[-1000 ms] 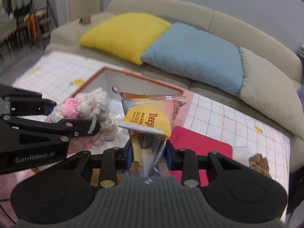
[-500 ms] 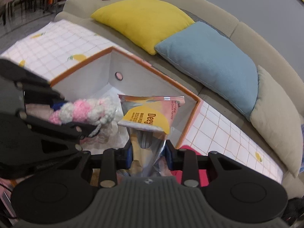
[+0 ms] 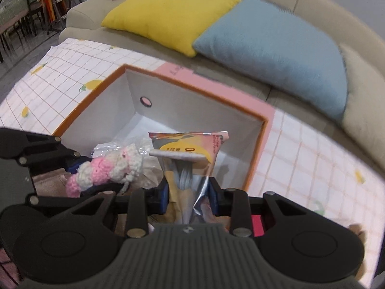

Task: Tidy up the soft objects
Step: 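Carry the knitted toy and snack packet over the orange box with both grippers, then open both grippers to drop the toy and packet into the orange box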

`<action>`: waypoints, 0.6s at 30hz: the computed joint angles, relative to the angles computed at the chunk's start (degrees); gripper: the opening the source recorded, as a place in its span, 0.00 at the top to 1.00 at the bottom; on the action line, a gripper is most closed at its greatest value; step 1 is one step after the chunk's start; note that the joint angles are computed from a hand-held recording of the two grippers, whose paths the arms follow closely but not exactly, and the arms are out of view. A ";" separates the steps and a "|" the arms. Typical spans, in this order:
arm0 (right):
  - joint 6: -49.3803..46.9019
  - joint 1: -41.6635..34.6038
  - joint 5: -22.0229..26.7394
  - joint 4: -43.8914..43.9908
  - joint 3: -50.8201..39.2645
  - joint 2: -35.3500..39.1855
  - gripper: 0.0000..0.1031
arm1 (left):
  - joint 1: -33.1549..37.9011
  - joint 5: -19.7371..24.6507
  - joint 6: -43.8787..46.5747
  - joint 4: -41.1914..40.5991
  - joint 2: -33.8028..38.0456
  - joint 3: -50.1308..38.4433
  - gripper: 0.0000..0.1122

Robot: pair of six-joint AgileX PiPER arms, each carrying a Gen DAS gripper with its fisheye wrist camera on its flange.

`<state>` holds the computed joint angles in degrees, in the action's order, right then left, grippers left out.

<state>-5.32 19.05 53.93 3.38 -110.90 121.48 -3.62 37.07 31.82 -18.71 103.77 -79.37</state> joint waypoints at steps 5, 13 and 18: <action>2.39 0.24 5.19 0.45 -6.40 5.26 0.69 | -0.60 0.11 -0.23 1.89 0.56 -0.45 0.72; 2.72 2.57 5.03 -4.68 -6.02 6.11 0.66 | -1.38 0.05 0.15 4.44 1.11 0.49 0.71; 2.46 3.17 5.14 -5.58 -5.27 5.64 0.61 | -1.65 2.53 -3.98 7.61 2.00 -0.91 0.70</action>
